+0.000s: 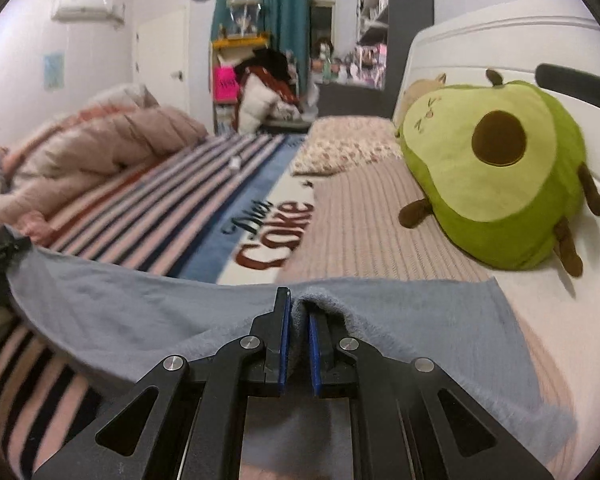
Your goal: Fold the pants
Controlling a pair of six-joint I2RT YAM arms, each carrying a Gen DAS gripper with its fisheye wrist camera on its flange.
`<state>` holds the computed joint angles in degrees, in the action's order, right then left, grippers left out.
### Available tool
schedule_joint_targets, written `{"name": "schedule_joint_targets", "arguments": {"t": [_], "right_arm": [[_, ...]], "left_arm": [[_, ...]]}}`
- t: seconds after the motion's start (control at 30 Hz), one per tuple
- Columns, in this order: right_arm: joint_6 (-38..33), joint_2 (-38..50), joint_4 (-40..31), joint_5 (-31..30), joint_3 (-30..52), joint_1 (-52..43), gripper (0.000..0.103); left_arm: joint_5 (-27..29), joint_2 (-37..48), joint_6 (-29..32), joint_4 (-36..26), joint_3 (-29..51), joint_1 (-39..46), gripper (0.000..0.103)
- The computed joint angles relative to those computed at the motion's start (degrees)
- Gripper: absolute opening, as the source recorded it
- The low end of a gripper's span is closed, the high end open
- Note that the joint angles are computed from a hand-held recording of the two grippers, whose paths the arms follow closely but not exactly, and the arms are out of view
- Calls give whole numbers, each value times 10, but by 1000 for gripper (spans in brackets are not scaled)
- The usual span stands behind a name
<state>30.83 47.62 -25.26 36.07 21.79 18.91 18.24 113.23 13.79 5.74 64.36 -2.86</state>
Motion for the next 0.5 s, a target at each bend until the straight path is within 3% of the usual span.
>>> {"name": "schedule_joint_targets", "arguments": {"t": [0.2,0.27,0.3,0.33,0.4,0.5], "right_arm": [[-91,149,128,-75,8,-130,3],[-95,189,141,-90,13,-138,10],[-102,200,149,-101,15,-143,24],[-101,202,151,-104,14,-138,31],[-102,195,148,-97,14,-120,50],[-80,149,95,-55,18,-57,64]], "left_arm": [[-66,92,-22,6,79,-35,6],[-86,109,-19,1,95,-42,19],[-102,111,-19,13,91,-46,46],[-112,108,-19,34,80,-46,76],[-112,91,-16,78,51,-41,81],[-101,60,-24,83,33,-28,81]]}}
